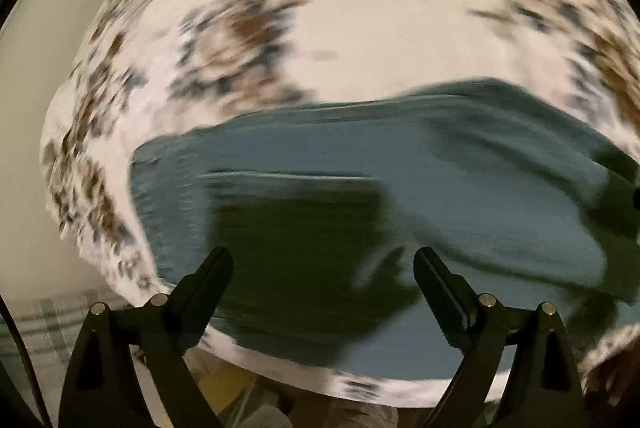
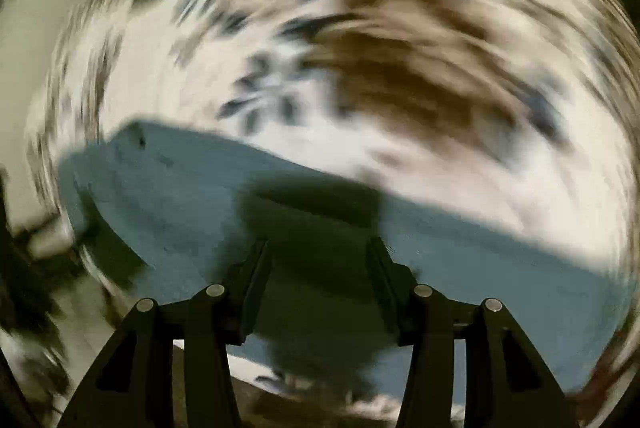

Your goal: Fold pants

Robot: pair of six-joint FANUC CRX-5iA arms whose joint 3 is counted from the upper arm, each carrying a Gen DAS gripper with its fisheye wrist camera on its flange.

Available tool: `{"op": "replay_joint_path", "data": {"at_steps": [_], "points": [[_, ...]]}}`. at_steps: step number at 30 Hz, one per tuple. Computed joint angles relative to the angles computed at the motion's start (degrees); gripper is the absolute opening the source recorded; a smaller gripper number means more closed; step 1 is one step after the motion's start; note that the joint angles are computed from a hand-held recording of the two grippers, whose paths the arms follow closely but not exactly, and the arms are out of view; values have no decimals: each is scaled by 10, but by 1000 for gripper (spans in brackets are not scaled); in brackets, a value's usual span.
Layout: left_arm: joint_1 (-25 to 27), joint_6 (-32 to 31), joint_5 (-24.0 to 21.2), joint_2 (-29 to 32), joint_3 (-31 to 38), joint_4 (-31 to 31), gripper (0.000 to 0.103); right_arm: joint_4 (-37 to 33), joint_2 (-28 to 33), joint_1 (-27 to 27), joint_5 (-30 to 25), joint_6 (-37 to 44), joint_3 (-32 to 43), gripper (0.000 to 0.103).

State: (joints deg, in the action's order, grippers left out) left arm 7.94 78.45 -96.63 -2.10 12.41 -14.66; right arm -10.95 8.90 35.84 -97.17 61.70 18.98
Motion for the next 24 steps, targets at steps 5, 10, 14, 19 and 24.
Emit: {"op": "replay_joint_path", "data": {"at_steps": [5, 10, 14, 19, 24], "points": [[85, -9, 4, -2, -21, 9, 92, 73, 105, 68, -34, 97, 69, 8], [158, -23, -10, -12, -44, 31, 92, 70, 62, 45, 1, -88, 41, 3], [215, -27, -28, -35, -69, 74, 92, -1, -56, 43, 51, -269, -33, 30], [292, -4, -37, -55, -123, 139, 89, -71, -212, 106, 201, -509, -201, 61], [344, 46, -22, -33, -173, 193, 84, -58, -263, 170, 344, -655, -338, 61]]}}
